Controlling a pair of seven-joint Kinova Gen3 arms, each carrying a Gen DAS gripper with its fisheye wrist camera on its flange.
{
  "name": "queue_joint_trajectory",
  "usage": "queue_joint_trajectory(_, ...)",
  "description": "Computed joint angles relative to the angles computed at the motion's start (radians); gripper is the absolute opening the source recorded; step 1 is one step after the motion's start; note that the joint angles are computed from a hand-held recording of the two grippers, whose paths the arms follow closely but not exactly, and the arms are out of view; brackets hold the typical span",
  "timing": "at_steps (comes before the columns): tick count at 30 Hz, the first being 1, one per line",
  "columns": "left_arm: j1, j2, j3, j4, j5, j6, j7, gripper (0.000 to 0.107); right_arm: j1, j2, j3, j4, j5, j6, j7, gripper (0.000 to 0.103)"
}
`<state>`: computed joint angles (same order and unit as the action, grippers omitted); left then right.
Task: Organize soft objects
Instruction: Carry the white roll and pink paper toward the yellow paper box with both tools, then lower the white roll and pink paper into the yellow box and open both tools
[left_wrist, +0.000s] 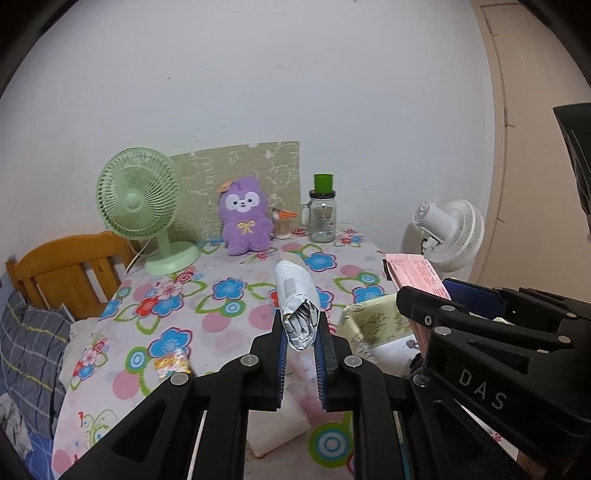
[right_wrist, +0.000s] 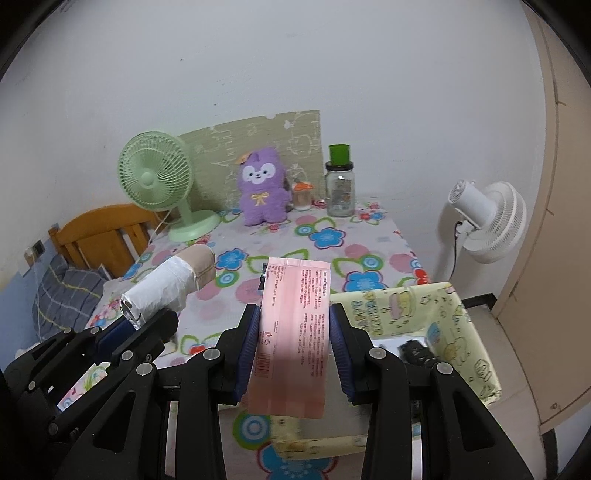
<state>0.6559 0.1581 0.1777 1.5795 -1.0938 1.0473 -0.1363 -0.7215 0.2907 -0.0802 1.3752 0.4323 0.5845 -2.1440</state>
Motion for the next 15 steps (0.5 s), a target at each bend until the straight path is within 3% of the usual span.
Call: queue_joint_trajectory(15, 0.036, 0.103, -0.052, -0.105, 0.057, -0.088, -0.112, 0.011, 0.078, 0.000, 0.016, 0.026, -0.031, -0.025, 0.028, 0.041)
